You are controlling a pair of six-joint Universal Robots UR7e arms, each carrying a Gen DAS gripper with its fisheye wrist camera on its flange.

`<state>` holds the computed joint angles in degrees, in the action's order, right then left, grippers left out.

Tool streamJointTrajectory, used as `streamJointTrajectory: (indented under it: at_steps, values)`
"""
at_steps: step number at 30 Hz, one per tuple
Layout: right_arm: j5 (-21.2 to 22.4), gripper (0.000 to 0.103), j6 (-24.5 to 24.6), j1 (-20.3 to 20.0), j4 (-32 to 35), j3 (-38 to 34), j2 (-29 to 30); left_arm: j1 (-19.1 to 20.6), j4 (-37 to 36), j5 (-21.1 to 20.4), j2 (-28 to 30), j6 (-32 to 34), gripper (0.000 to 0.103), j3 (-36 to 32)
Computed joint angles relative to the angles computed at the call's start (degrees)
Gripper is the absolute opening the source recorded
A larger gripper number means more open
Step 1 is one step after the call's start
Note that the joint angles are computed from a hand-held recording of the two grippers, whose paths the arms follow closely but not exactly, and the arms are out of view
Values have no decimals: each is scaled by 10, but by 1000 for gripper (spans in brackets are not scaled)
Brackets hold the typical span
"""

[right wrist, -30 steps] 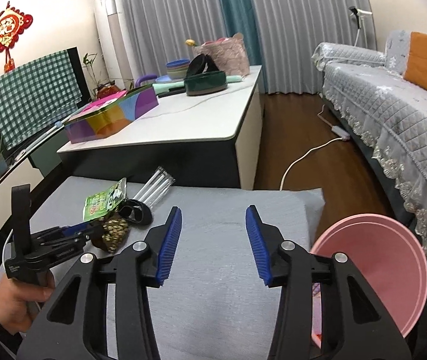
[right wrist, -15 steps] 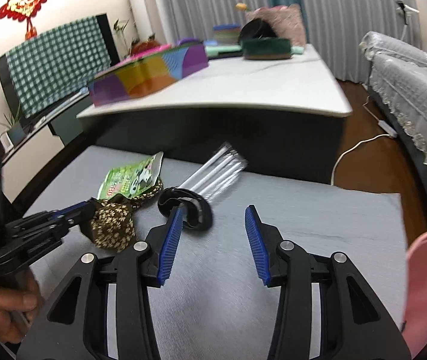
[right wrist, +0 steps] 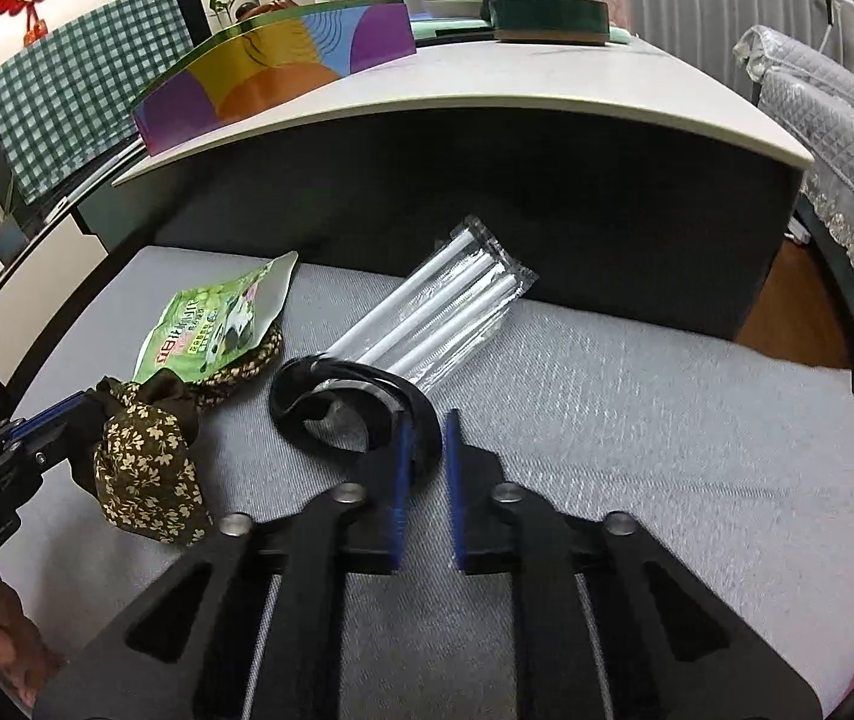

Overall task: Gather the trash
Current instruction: 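Grasp the brown floral cloth with the left tool while the right tool grasps the black headband, then lift the cloth and headband in both tools and carry them over the pink bin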

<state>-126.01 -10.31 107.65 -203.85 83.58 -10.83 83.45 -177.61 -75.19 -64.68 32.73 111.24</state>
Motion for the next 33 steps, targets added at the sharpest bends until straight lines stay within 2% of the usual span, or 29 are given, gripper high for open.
streamJointTrajectory:
  at_steps: [7, 21, 27, 33]
  values:
    - [-19, 5, -2, 14, -55, 36, -12, -7, -9, -6, -10, 6, 10, 14]
    - [-85, 5, -21, 66, -163, 141, -67, -29, -25, -33, -64, 24, 10, 75]
    - [-112, 5, -20, 86, -201, 182, -87, -42, -29, -46, -91, 34, 2, 103]
    - [-130, 5, -29, 104, -250, 230, -112, -53, -28, -38, -102, 47, 2, 121]
